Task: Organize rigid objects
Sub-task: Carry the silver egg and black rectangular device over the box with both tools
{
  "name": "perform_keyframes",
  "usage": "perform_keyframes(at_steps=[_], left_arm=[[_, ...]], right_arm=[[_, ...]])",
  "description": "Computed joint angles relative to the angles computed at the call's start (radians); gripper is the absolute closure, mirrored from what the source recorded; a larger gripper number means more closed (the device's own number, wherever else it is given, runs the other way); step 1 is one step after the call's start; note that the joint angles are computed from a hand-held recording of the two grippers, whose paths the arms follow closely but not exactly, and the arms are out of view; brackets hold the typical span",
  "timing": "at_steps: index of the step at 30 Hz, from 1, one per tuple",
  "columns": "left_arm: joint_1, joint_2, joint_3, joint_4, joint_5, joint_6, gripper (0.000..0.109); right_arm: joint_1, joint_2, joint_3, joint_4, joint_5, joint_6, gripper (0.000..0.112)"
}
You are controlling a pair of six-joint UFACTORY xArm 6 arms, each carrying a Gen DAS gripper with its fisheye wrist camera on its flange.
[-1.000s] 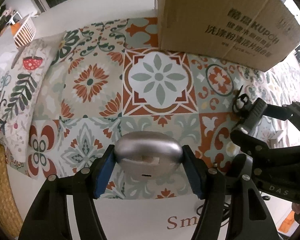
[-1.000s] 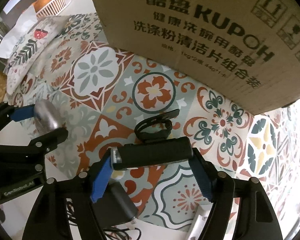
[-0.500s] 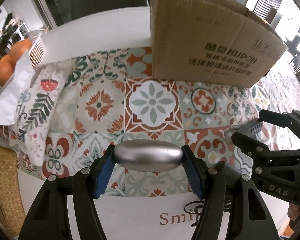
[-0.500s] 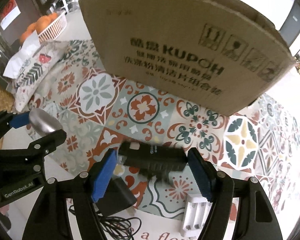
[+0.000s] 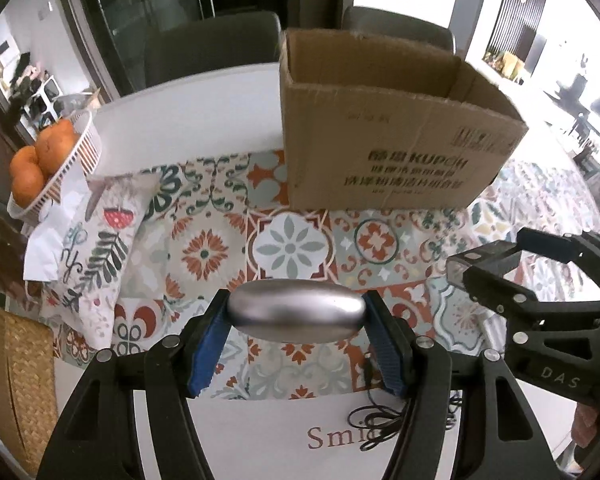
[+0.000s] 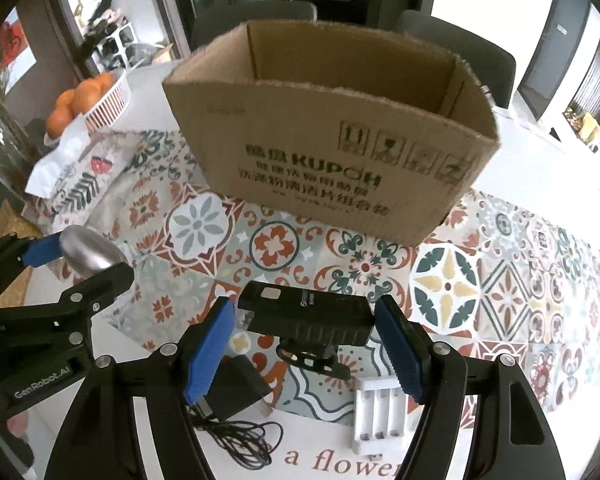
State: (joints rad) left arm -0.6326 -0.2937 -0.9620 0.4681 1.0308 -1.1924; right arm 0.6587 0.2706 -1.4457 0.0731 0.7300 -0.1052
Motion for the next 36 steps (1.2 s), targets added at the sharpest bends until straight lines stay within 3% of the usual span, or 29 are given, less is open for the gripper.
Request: perform_keyframes(at_steps=[14, 36], left_arm=[[-0.039, 0.000, -0.105, 0.124, 0.036, -0.015, 0.044], [0.015, 0.086, -0.281, 0.173, -0.043, 0.074, 0.044]], right_arm=[[-0.013, -0.097, 0.039, -0.020, -0.090, 0.034, 0.039], [-0.046, -0.111, -0.044, -0.037, -0.185, 0.067, 0.040]])
